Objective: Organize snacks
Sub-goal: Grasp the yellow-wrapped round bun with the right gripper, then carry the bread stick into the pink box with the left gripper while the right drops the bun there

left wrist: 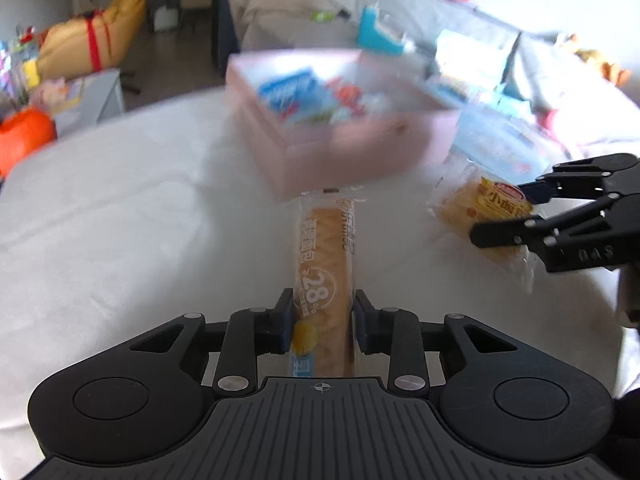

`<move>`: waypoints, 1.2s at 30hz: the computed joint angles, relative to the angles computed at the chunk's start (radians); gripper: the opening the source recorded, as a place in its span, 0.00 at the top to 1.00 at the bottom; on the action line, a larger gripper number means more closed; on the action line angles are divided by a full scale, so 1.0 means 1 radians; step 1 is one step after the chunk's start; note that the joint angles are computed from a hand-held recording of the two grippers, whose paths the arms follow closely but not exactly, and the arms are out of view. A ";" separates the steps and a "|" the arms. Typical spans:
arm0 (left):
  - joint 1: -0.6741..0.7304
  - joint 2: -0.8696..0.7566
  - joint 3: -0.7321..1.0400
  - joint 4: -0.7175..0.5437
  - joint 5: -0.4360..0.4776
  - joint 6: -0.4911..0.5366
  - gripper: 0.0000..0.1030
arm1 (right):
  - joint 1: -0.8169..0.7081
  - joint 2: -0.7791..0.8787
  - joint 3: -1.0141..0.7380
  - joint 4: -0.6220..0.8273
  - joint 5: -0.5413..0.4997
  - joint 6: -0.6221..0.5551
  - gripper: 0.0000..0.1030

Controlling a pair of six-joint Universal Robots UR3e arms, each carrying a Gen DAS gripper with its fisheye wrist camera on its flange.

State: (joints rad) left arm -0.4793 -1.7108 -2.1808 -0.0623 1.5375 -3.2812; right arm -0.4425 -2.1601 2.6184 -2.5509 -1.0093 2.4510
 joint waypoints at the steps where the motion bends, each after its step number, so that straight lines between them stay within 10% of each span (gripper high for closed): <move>1: 0.005 0.025 0.010 0.000 -0.010 0.000 0.67 | -0.060 -0.095 -0.008 0.103 0.043 -0.039 0.48; 6: 0.017 0.029 0.211 0.055 0.008 0.012 0.67 | -0.344 -0.378 -0.129 0.515 0.279 -0.181 0.48; 16: 0.101 -0.430 0.926 -0.139 -0.161 -0.153 0.61 | -0.321 -0.171 -0.167 0.217 0.314 -0.017 0.48; 25: 0.148 -0.166 0.251 0.216 -0.183 -0.161 0.61 | -0.320 -0.034 -0.167 0.103 0.298 0.051 0.48; 31: 0.124 -0.133 0.060 0.280 -0.153 -0.158 0.61 | -0.052 0.373 -0.389 -0.335 0.213 0.427 0.46; 34: 0.083 -0.132 0.041 0.242 -0.073 -0.132 0.61 | 0.138 0.604 -0.599 -0.436 0.029 0.543 0.05; 36: 0.050 -0.122 0.000 0.253 0.002 -0.110 0.61 | 0.224 0.664 -0.655 -0.422 -0.099 0.544 0.06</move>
